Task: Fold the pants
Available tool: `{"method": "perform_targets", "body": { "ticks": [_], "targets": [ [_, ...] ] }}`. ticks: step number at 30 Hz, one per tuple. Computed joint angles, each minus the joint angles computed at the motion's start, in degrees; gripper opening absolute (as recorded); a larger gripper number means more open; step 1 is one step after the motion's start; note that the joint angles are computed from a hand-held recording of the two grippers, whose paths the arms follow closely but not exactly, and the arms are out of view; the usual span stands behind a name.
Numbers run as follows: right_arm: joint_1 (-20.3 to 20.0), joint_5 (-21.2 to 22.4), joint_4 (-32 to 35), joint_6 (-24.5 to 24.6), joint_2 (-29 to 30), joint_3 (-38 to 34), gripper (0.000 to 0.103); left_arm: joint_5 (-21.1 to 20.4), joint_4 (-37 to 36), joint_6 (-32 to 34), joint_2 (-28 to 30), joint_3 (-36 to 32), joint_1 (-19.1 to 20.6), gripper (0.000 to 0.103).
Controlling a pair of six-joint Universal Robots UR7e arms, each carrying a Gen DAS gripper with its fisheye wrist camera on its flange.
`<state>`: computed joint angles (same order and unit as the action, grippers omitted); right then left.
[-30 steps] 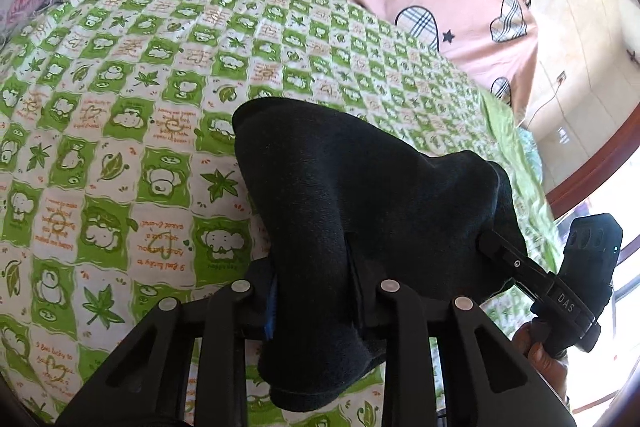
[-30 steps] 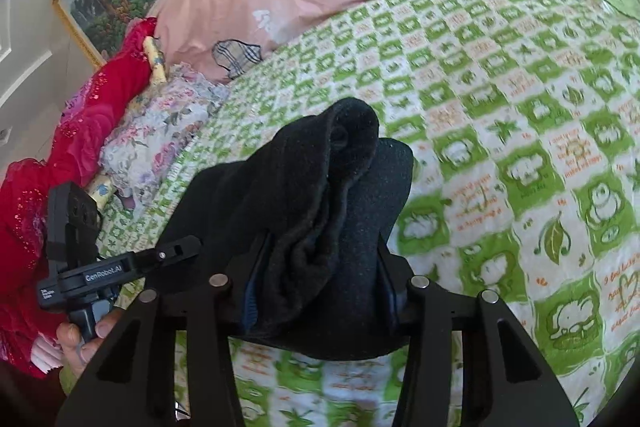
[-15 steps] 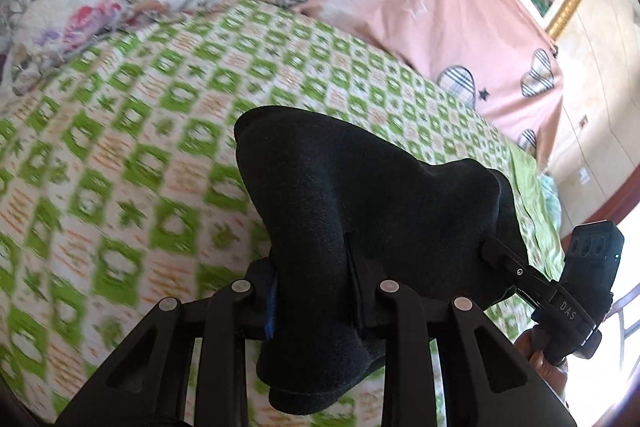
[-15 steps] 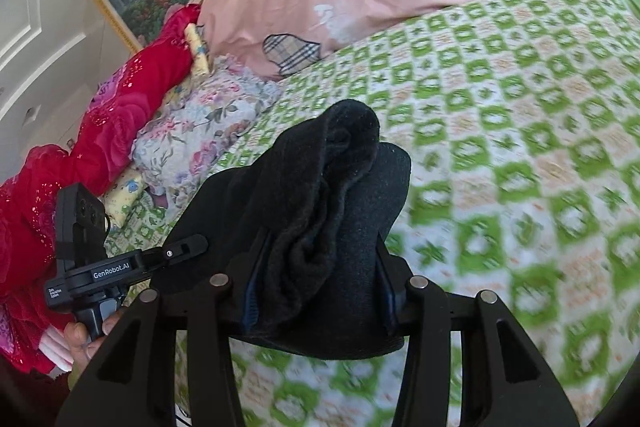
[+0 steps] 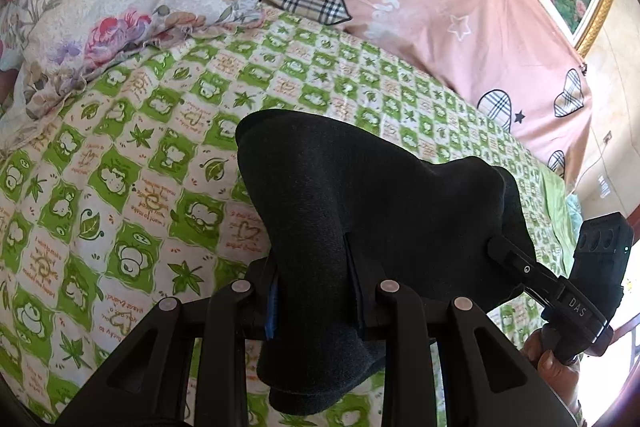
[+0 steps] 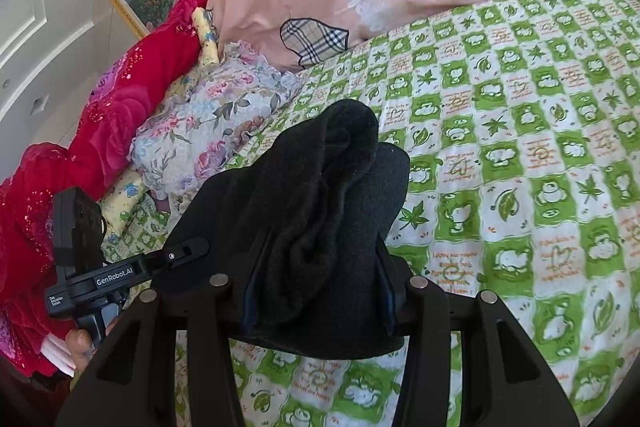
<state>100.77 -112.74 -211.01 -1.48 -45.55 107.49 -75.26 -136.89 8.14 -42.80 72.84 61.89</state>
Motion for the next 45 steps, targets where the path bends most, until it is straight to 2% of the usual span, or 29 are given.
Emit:
{"method": "perform_targets", "body": {
  "ticks": [6,13,16,23,29,34,45],
  "targets": [
    [-1.2,0.1,2.2,1.2,0.2,-0.4,0.050,-0.2,1.0,-0.2,1.0,-0.8,0.9,0.031],
    [-2.7,0.1,2.0,2.6,-0.1,0.9,0.059,0.5,0.4,0.0,1.0,0.1,1.1,0.052],
    [-3.1,0.7,1.1,3.1,-0.2,1.7,0.061,0.3,0.8,-0.5,1.0,0.0,1.3,0.056],
    [-1.7,-3.4,-0.8,2.3,0.1,1.9,0.066,0.8,0.4,-0.8,0.5,0.7,1.2,0.060],
    [-1.2,-4.9,-2.9,3.1,-0.5,3.4,0.068,0.7,0.5,-1.7,-0.8,1.8,1.3,0.064],
    [-0.5,-6.2,-3.5,3.3,-0.2,3.6,0.069,2.8,-1.9,-1.9,-2.5,4.6,0.7,0.069],
    [2.9,-9.8,-6.3,-1.6,1.8,2.7,0.088,4.8,-6.7,0.2,-6.6,11.3,-0.9,0.077]
  ]
}}
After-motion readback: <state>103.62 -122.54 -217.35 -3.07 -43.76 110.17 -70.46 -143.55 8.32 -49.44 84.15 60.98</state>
